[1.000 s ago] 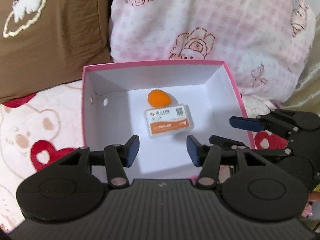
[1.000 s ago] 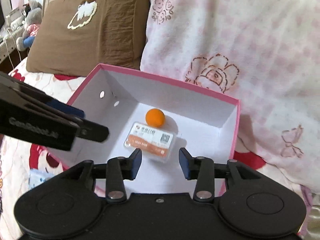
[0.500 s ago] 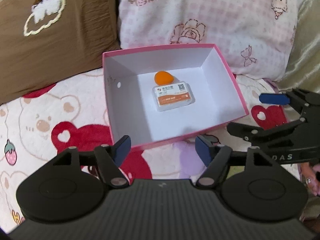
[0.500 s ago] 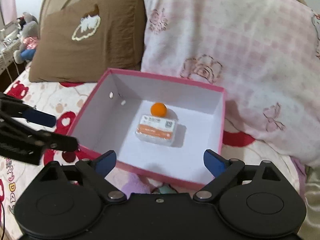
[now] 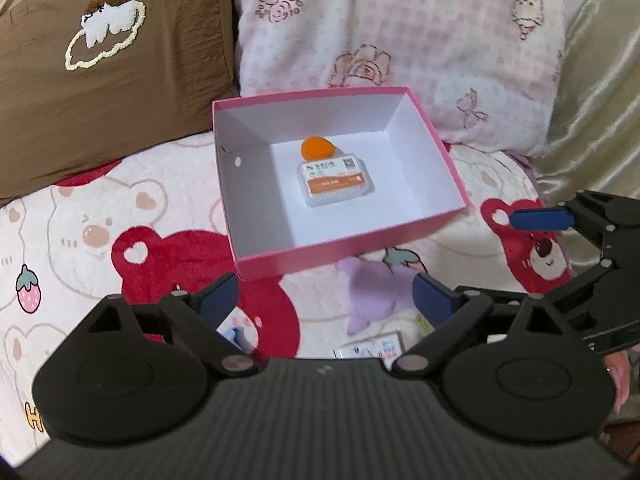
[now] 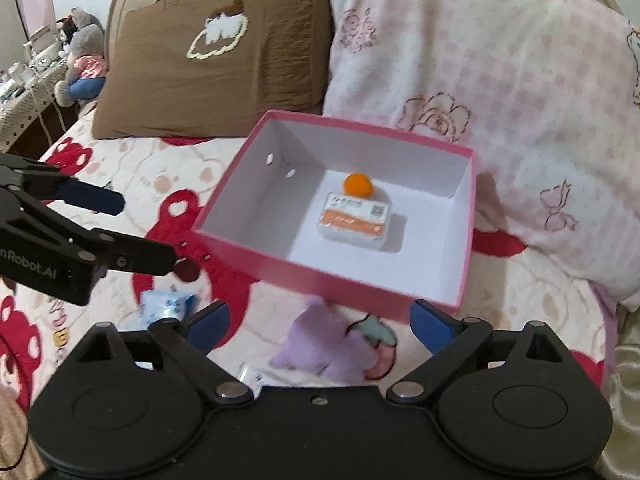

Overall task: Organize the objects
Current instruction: 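Withdraw the left tool from the pink box toward the wet-wipes pack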

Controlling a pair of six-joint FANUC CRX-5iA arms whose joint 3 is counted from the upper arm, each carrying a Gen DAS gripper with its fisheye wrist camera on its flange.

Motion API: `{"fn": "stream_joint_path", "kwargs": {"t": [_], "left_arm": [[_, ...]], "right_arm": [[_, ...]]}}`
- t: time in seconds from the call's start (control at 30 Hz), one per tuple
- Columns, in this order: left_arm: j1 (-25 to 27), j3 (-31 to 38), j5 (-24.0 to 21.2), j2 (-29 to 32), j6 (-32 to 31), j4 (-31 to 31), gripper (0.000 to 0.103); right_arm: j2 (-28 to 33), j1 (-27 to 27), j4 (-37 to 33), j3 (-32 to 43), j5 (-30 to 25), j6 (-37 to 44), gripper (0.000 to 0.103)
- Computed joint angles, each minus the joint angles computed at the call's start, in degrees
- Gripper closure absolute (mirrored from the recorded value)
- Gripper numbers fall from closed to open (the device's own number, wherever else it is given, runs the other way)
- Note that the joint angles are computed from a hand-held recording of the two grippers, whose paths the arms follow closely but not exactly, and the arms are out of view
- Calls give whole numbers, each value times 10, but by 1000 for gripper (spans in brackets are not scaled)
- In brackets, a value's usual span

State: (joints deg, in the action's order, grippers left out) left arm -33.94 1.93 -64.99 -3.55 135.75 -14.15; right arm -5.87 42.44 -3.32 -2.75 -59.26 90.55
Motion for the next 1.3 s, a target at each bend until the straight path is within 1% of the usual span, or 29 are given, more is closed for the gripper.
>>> {"fn": "stream_joint_path", "kwargs": {"t": [0.13, 0.33, 0.43, 0.53, 0.6, 0.7, 0.83, 1.0, 1.17, 1.3], "left_arm": [[-14, -1, -11, -9, 8, -6, 6], [-19, -18, -11, -29, 6, 11, 4], [-23, -18, -20, -31, 6, 12, 4], [-32, -18, -33, -34, 19, 8, 4], [-32, -23, -32, -42, 23, 15, 4], [-38, -34, -30, -56, 40, 13, 4], [-46, -49, -31, -67, 56, 15, 4], [-44, -89, -5, -85, 62, 43, 4], [-52, -103, -10, -84, 64, 40, 4], [-60, -110, -16, -85, 80, 20, 4]], "right_arm": [[-17, -1, -29, -1, -15, 32, 4], [-43, 12, -17, -21, -24, 22, 4], [-57, 21, -5, -35, -24, 19, 4], [-65, 16, -36, -28, -47, 56, 4], [-78, 14, -60, -30, -53, 77, 4], [-102, 37, -54, -45, -57, 95, 4], [-124, 65, -45, -66, -53, 93, 4], [-135, 89, -40, -88, -47, 84, 4], [-134, 96, -43, -96, -46, 69, 4], [-137, 111, -15, -113, -36, 44, 4]]}}
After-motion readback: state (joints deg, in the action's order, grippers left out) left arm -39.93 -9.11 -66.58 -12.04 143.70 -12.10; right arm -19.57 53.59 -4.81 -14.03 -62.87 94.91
